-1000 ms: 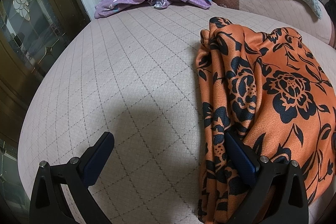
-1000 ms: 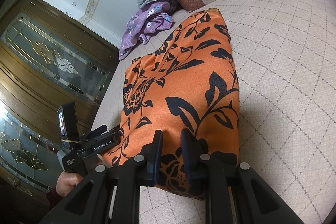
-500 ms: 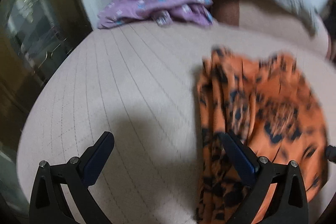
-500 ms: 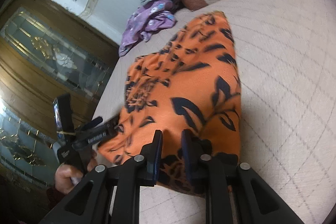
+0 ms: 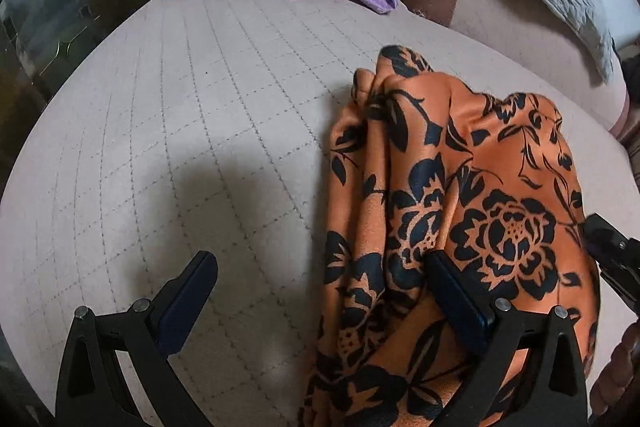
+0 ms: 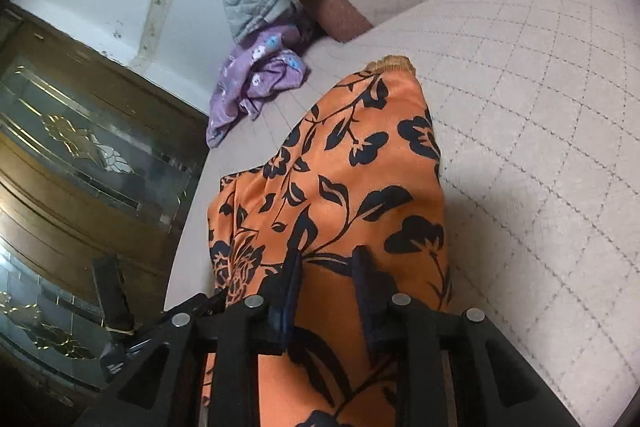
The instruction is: Fold small clothes
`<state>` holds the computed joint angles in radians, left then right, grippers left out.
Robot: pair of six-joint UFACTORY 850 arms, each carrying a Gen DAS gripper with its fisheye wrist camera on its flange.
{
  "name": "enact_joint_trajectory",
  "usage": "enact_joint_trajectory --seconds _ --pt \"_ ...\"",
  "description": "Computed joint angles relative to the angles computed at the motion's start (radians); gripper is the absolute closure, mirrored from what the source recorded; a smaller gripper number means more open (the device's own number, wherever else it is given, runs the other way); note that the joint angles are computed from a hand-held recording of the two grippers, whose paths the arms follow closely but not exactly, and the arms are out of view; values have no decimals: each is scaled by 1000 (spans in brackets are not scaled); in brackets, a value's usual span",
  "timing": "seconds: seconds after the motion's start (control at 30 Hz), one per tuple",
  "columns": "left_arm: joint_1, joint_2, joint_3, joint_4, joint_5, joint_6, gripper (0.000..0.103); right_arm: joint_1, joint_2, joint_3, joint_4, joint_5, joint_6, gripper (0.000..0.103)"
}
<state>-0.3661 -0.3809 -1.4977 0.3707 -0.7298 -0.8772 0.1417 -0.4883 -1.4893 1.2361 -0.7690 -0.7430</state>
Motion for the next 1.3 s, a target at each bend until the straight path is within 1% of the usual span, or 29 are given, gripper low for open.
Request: enact_joint_trajectory --seconds 0.07,0.13,0.17,0.2,0.23,0.3,0.37,0.47,0.53,0.57,0.63,0.73,0.87,0.97,1.0,1.07,1.2,1.3 --pt "-1 23 11 56 27 -56 0 -11 20 10 6 -9 -9 73" --pt "3 50 26 85 67 -92 0 -23 38 26 12 -11 -4 70" --pt "7 62 33 81 89 -93 0 -28 43 34 10 -12 9 55" --pt "8 65 34 78 94 -93 0 -37 56 50 13 -4 27 29" --pt "7 64 30 92 89 -111 0 -44 69 68 31 12 22 26" --pt "-1 67 27 148 78 -159 0 -55 81 82 39 23 12 26" --pt "-9 82 36 183 75 -176 0 -58 83 82 33 26 14 26" --pt "-21 80 26 214 50 -173 0 -56 73 75 37 17 19 26" --pt "-18 89 33 189 55 -129 0 -54 69 73 21 15 30 26" --pt "-11 87 29 147 70 -84 0 -53 67 72 13 15 33 26" --pt "15 88 30 -13 108 62 0 -55 64 74 7 11 36 26" --pt "48 90 33 -223 132 216 0 -65 55 78 24 -9 30 26" --pt "74 89 43 -414 138 354 0 -79 34 77 51 -46 33 26" --pt "106 82 57 -641 127 511 0 -88 8 70 81 -96 31 26" --pt "116 77 60 -693 118 543 0 -92 -7 66 91 -121 40 26" --pt "132 72 67 -768 103 577 0 -95 -26 60 101 -148 53 26" --pt "169 68 96 -958 81 686 0 -96 -40 59 147 -172 23 27" --pt "176 71 104 -1000 92 716 0 -91 -44 60 166 -176 1 27"
